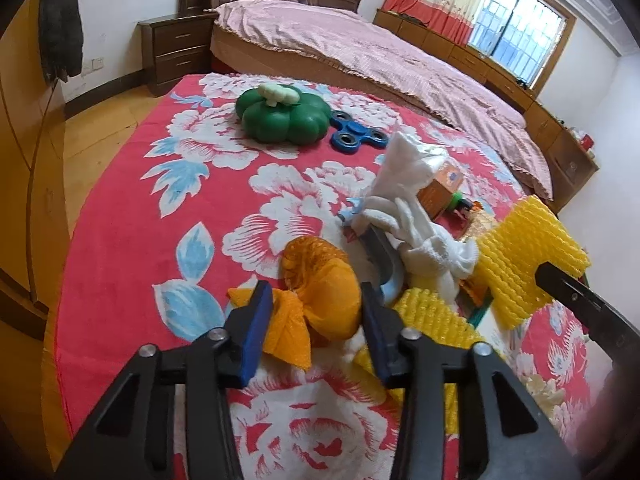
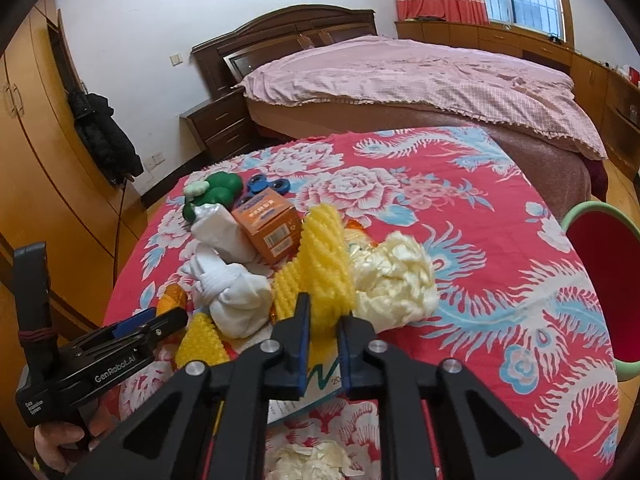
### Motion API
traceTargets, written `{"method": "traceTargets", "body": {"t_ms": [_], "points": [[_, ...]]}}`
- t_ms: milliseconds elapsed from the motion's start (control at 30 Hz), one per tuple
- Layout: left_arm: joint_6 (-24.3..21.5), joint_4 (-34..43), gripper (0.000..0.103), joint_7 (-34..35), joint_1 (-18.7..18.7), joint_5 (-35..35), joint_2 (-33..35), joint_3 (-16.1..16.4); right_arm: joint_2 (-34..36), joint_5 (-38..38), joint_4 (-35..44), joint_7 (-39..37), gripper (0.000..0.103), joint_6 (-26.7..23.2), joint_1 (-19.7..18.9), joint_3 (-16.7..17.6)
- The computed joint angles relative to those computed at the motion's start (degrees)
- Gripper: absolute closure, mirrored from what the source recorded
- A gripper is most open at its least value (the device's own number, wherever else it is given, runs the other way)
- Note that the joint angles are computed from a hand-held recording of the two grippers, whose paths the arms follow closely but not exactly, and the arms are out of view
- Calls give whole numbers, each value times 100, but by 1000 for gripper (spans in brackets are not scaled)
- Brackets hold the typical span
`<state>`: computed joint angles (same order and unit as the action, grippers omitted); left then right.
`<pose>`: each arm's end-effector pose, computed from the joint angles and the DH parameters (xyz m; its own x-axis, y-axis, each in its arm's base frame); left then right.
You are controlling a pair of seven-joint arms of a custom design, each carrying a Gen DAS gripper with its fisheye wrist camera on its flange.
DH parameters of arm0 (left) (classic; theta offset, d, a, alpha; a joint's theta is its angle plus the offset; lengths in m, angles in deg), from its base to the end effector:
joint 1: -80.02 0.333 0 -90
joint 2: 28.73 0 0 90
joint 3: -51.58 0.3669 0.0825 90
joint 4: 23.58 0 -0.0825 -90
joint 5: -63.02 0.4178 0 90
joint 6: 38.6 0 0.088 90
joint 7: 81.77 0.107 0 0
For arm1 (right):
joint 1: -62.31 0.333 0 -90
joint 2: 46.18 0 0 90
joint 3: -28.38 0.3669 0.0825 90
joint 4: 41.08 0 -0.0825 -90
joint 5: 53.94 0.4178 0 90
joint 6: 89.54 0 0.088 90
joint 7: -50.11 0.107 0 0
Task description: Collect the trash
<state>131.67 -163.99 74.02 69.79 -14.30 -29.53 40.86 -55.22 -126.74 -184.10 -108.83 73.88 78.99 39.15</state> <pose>0.4912 -0.1164 0.3544 -0.2950 -0.9232 0.2463 -0.8070 0.1027 -0.5816 0.4063 0.2699 0.3975 -0.1992 -0.9529 -0.2287 -0.6921 0.3020 -0.6556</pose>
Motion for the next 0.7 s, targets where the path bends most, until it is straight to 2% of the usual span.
{"method": "traceTargets", "body": {"t_ms": [100,233,267,433,700], "points": [[156,-22,72,521,-67,-392,-56,-43,-84,-123,-11,21,91,-27,12,35],[59,-77,80,873,-107,-767,-229,-17,-295,-401,-51,204,91,-116,19,104],[31,-89,87,964,-113,-863,-277,-6,-360,-459,-71,253,91,-128,21,118],[-1,-173,87,1246,-141,-1260,-583,21,-694,-711,-202,553,91,-116,-6,164],[-297,-337,87,1207,-181,-1336,-1117,55,-1262,-990,-491,954,91,-71,-101,211]]}}
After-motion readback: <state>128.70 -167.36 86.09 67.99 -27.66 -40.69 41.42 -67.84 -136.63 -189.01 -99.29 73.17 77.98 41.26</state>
